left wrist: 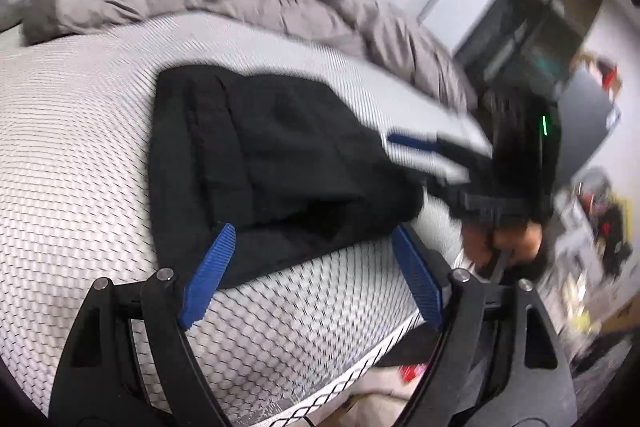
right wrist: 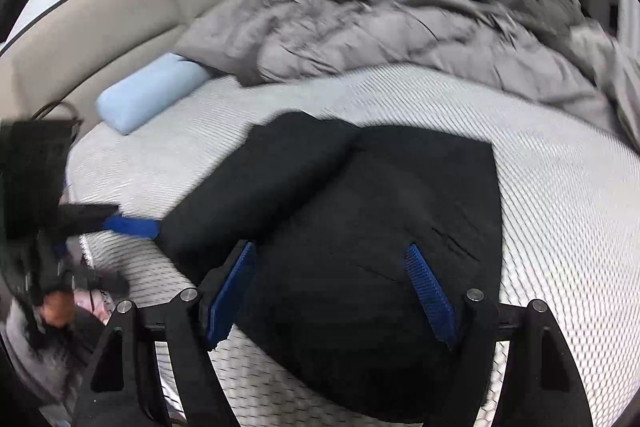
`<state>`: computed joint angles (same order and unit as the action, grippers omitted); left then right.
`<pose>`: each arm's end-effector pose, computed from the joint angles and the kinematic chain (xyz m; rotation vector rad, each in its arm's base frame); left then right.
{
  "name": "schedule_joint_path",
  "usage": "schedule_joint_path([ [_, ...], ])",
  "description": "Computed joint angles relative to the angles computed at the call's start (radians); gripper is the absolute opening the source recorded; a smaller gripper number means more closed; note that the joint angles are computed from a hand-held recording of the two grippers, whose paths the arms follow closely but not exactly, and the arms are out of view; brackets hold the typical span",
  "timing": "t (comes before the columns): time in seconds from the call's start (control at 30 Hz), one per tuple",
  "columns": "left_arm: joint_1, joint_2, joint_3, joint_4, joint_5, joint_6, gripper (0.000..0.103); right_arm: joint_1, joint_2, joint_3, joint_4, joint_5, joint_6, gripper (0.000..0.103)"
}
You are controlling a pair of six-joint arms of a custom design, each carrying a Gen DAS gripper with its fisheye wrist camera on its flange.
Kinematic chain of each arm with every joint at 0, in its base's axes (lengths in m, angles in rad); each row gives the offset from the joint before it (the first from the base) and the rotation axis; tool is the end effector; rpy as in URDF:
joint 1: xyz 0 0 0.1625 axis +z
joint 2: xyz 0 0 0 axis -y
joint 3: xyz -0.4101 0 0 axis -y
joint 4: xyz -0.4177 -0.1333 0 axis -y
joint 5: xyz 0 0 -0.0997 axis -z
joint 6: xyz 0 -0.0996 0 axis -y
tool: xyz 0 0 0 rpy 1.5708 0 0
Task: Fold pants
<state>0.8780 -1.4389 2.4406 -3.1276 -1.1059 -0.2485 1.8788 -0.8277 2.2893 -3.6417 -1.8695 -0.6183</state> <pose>-0.1254 -0.4297 0.1941 0.4335 2.7777 -1.0134 0.2383 -0.4061 0.0283 1.0745 -2.4331 0.7636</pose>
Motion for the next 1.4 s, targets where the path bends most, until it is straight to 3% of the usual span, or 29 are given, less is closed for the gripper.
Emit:
schedule_joint_path([
  [0.07, 0.011, -0.017, 0.009, -0.073, 0.042, -0.03, 0.079, 0.028, 0.023, 0.003, -0.039, 0.024, -0.032, 0.079],
  [0.2, 0.042, -0.009, -0.015, -0.06, 0.157, -0.118, 0.079, 0.1, 0.111, -0.051, -0.08, -0.005, -0.084, 0.079],
  [0.3, 0.09, 0.012, -0.045, -0.011, 0.194, -0.171, 0.079, 0.157, 0.193, -0.14, -0.009, -0.104, -0.121, 0.079],
  [0.33, 0.107, 0.016, -0.051, -0.005, 0.202, -0.188, 0.079, 0.178, 0.229, -0.175, 0.021, -0.177, -0.136, 0.079],
  [0.43, 0.136, 0.021, -0.057, 0.017, 0.209, -0.208, 0.079, 0.206, 0.363, -0.271, -0.048, -0.358, -0.231, 0.079],
  [0.5, 0.144, 0.029, -0.058, 0.028, 0.211, -0.211, 0.079, 0.2, 0.38, -0.285, -0.067, -0.364, -0.204, 0.074],
  [0.57, 0.155, 0.039, -0.061, 0.034, 0.206, -0.2, 0.079, 0.188, 0.354, -0.268, -0.069, -0.322, -0.123, 0.071],
  [0.63, 0.157, 0.056, -0.07, 0.051, 0.215, -0.196, 0.079, 0.168, 0.324, -0.238, -0.141, -0.274, -0.063, 0.071],
  [0.77, 0.14, 0.085, -0.072, 0.062, 0.258, -0.205, 0.079, 0.106, 0.251, -0.161, -0.285, -0.266, 0.043, 0.073],
  [0.83, 0.128, 0.092, -0.069, 0.055, 0.273, -0.209, 0.079, 0.046, 0.162, -0.091, -0.24, -0.234, 0.121, 0.075],
  [0.93, 0.094, 0.112, -0.076, 0.051, 0.303, -0.211, 0.079, -0.02, 0.086, -0.031, -0.203, -0.217, 0.148, 0.075],
  [1.1, 0.063, 0.156, -0.106, 0.073, 0.333, -0.213, 0.079, -0.123, -0.056, 0.046, -0.036, -0.063, 0.237, 0.077],
  [1.13, 0.058, 0.158, -0.108, 0.089, 0.335, -0.224, 0.079, -0.147, -0.084, 0.058, -0.021, -0.013, 0.269, 0.077],
  [1.2, 0.061, 0.172, -0.122, 0.103, 0.328, -0.222, 0.079, -0.234, -0.133, 0.102, -0.087, 0.166, 0.361, 0.077],
  [1.23, 0.059, 0.179, -0.125, 0.104, 0.327, -0.218, 0.079, -0.265, -0.16, 0.116, -0.097, 0.211, 0.406, 0.077],
  [1.33, 0.045, 0.19, -0.123, 0.096, 0.332, -0.202, 0.079, -0.266, -0.172, 0.11, -0.128, 0.16, 0.405, 0.077],
  [1.4, 0.035, 0.197, -0.124, 0.1, 0.342, -0.209, 0.079, -0.271, -0.18, 0.111, -0.111, 0.2, 0.389, 0.077],
])
